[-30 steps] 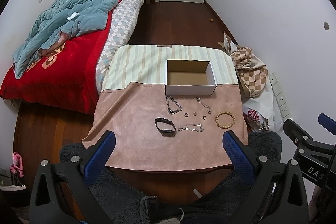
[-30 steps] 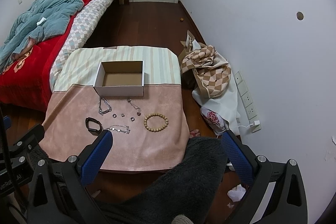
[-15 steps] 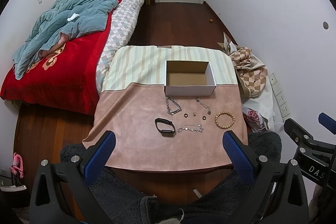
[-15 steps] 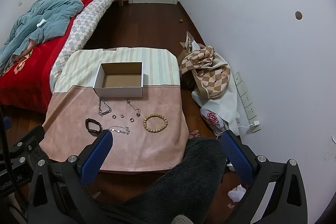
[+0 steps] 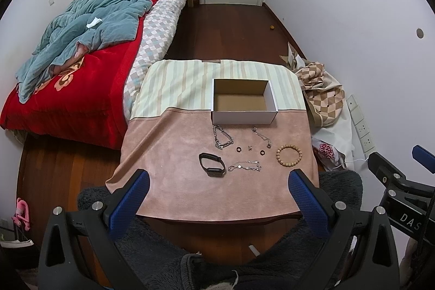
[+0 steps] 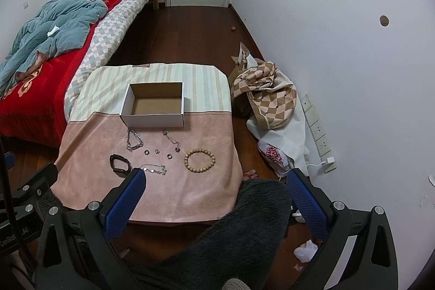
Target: Organize jewelry
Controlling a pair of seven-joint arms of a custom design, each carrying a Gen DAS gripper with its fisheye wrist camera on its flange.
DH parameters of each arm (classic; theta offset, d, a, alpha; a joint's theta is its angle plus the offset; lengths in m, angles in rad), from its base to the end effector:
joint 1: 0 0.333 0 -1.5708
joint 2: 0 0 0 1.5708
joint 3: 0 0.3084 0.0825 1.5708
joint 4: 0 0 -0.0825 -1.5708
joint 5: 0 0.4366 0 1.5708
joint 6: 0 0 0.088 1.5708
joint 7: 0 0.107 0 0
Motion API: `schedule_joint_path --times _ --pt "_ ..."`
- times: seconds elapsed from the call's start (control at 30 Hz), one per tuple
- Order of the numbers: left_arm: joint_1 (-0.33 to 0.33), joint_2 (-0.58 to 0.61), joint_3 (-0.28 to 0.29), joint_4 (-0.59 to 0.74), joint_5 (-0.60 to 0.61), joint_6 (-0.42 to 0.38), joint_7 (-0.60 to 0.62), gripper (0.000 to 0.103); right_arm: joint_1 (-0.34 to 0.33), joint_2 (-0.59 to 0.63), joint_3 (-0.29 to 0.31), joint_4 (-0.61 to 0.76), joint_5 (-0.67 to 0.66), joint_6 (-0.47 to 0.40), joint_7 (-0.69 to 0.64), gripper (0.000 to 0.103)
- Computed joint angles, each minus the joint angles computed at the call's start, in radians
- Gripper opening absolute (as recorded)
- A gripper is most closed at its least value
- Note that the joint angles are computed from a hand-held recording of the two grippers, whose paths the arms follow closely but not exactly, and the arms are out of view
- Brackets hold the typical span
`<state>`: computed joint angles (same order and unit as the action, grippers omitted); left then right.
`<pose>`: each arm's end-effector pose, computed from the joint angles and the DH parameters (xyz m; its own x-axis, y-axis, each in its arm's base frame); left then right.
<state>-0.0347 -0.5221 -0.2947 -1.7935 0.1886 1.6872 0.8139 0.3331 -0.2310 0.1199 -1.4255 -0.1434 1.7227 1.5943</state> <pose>0.4100 -0.1723 0.7780 0.4298 -0.9025 0.0261 -0.7791 -0.3853 -0.4945 0.4642 0.2249 0.8414 0.3635 -0.9197 0.1482 -0.7724 -0.3865 -0.5040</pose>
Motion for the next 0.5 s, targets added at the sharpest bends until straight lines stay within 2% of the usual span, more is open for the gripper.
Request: schedule_joint_path --times 0.5 --pt "-0.006 0.009 -0.006 0.013 0.010 0.000 -0.012 0.103 -0.002 -0.004 -0.002 -0.001 0.007 0.002 -0.003 0.103"
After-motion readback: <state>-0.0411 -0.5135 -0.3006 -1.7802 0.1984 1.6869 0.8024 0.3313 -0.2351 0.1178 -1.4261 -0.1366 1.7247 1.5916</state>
